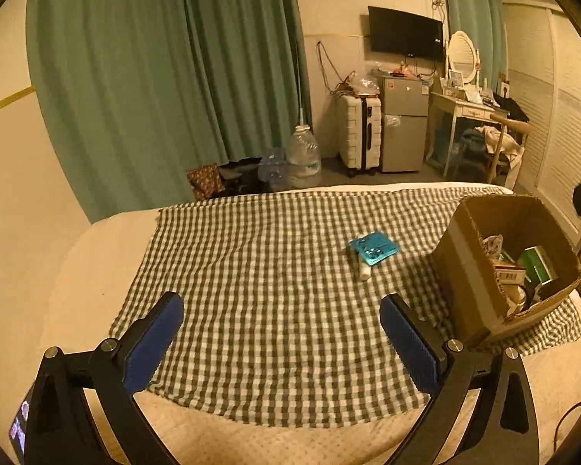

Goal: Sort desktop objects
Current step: 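Grasp the blue blister pack with the right gripper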

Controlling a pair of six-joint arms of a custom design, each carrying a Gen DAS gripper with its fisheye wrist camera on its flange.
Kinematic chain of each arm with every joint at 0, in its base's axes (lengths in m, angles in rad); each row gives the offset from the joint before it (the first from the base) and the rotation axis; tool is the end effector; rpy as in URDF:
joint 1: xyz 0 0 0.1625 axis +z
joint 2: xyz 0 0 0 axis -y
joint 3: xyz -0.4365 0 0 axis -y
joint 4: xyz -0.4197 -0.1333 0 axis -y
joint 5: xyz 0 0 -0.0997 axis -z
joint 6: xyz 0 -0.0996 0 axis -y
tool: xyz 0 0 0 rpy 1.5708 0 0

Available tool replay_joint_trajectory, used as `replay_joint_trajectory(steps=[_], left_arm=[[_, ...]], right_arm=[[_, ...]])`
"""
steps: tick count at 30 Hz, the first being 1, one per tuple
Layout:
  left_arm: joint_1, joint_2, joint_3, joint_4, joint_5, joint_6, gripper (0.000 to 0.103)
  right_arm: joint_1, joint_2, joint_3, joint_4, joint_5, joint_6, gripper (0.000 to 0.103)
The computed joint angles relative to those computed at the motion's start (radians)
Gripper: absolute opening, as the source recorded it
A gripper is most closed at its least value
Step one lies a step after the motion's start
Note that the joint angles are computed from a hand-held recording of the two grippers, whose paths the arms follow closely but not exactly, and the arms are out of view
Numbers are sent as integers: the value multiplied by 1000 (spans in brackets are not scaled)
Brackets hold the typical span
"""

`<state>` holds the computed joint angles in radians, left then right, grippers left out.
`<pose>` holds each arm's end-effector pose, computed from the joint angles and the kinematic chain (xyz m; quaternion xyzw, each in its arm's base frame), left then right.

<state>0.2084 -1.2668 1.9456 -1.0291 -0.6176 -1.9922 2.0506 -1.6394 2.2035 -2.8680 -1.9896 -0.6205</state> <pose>-0.3835 -0.3003 0.2020 0.0244 0.7738 -0.4280 0.4664 0.2945 -0.3650 0.3727 0.4139 -0.8174 0.3361 0.2182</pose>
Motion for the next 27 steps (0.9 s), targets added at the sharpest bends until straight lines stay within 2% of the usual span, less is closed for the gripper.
replay_joint_trajectory(steps=[6, 11, 16, 21, 24, 27], left_arm=[[-25, -38, 10, 25, -29, -53, 103], [-36, -63, 4, 79, -85, -140, 103], [-44, -116, 40, 86, -82, -227, 103], [-12, -140, 129, 36, -65, -204, 103], [43, -144, 188, -6, -33, -152, 103], [134, -172, 252, -162, 28, -41, 103]], right_arm=[[-5, -21, -27, 130, -2, 67, 92], [13, -35, -61, 227, -3, 122, 95], [30, 0, -101, 290, -21, 169, 96], [19, 101, -78, 193, -52, 215, 96], [-3, 201, -77, 137, -70, 255, 96], [-15, 340, -106, 39, -108, 206, 96]])
